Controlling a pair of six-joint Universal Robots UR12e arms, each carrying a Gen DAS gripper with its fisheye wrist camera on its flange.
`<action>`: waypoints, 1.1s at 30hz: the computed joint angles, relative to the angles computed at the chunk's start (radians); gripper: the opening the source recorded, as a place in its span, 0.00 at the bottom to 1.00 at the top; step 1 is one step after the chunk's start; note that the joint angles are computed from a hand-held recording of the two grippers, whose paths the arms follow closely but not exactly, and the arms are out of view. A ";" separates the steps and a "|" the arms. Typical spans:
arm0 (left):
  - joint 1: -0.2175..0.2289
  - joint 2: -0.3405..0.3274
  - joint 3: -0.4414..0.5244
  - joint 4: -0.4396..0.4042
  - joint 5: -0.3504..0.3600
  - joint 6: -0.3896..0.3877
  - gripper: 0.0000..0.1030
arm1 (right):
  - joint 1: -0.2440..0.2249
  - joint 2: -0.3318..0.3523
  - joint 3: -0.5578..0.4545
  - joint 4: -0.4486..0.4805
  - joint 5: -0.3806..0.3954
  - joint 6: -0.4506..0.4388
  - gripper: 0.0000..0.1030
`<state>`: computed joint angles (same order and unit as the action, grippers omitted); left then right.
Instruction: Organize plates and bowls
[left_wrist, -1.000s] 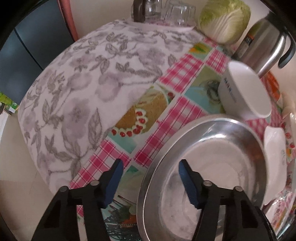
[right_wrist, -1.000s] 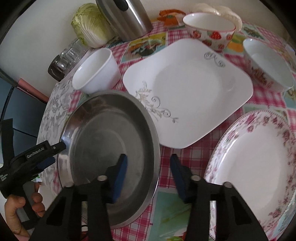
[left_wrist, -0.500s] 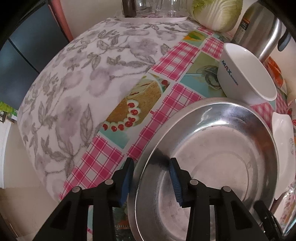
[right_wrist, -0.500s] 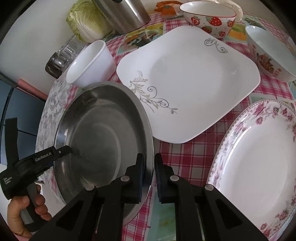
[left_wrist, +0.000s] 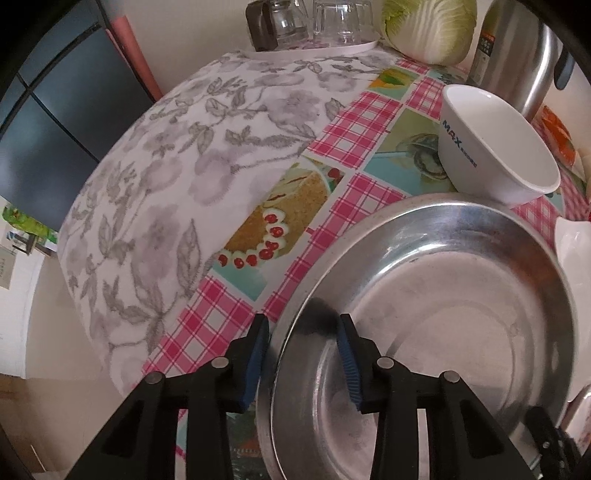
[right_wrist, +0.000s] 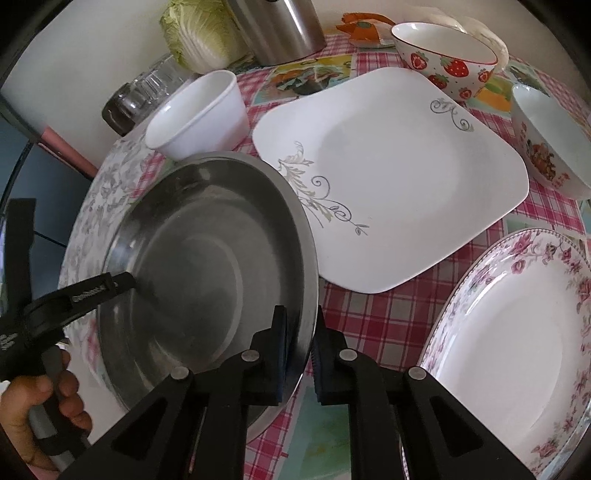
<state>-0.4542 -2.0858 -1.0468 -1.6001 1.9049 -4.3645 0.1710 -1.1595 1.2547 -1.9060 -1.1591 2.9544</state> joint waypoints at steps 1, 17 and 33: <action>-0.001 0.002 -0.001 0.000 -0.001 -0.002 0.38 | -0.001 -0.002 0.000 -0.002 0.006 -0.006 0.12; -0.009 0.004 0.018 -0.024 -0.001 -0.051 0.26 | -0.021 -0.021 0.001 -0.004 0.097 -0.053 0.12; -0.017 0.029 -0.010 0.099 0.015 -0.071 0.10 | -0.032 -0.019 -0.004 0.067 0.122 -0.085 0.12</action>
